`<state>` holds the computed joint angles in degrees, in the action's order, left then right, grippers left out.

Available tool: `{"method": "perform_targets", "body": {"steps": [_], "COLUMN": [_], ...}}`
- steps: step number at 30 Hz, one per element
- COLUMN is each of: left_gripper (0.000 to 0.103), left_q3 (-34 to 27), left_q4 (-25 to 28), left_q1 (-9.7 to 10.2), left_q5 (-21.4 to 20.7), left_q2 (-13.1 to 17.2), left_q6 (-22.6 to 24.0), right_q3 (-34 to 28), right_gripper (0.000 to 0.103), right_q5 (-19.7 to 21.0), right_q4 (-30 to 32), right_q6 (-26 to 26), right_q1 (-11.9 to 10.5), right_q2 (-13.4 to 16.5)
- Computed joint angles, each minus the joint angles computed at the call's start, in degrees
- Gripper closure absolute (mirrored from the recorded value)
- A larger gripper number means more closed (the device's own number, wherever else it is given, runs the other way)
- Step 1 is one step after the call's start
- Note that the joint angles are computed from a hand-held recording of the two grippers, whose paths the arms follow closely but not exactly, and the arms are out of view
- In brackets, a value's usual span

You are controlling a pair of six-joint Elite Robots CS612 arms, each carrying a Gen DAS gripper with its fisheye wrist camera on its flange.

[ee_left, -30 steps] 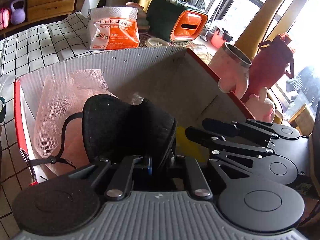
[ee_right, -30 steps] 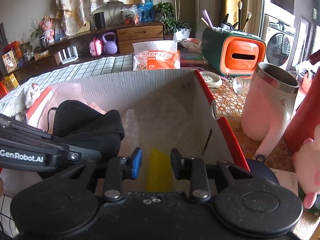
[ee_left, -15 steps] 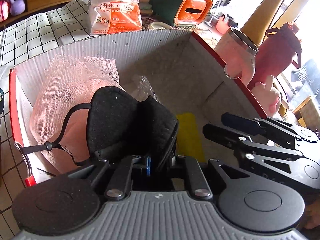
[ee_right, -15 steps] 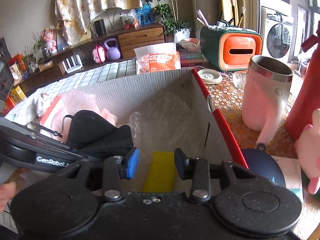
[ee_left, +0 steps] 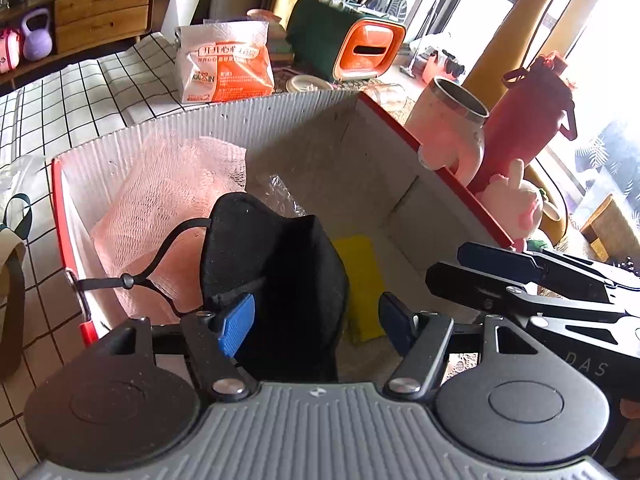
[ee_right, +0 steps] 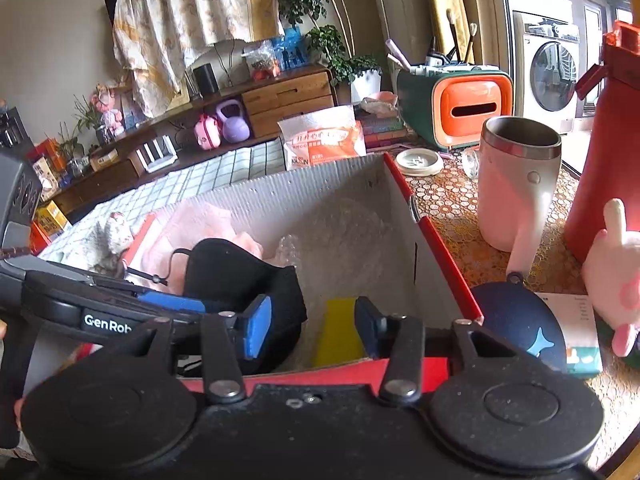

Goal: Organize soft objects
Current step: 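Open both grippers to drop the sponge and mask into the box, then move both grippers back toward the white fluffy cloth and tissue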

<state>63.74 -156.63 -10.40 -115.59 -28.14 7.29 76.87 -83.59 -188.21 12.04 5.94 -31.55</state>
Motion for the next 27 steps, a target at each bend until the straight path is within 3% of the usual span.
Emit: {"method": "perform_targets", "body": {"steps": [5,14,27], "left_gripper": [0.035,0.035,0.023], "left_q3": [3.9,12.6,20.1], "left_q4": [-5.7,-18.7,-27.7], "left_q1": [0.43,1.62,5.25], "left_q5": [-0.1,1.6,1.9], "left_q2": [-2.0,-6.5,-10.4], "left_q6": [0.2,0.7,-1.7], "right_q3": [2.0,4.8,5.6], "right_gripper": [0.043,0.035,0.016], "right_q5": [-0.1,1.3,3.3], "right_q4": [-3.1,-7.4,-10.4], "right_q6": [0.2,0.4,-1.8], "right_q1": [0.3,1.3,4.2], "right_q2": [-1.3,-3.1,-4.5]}}
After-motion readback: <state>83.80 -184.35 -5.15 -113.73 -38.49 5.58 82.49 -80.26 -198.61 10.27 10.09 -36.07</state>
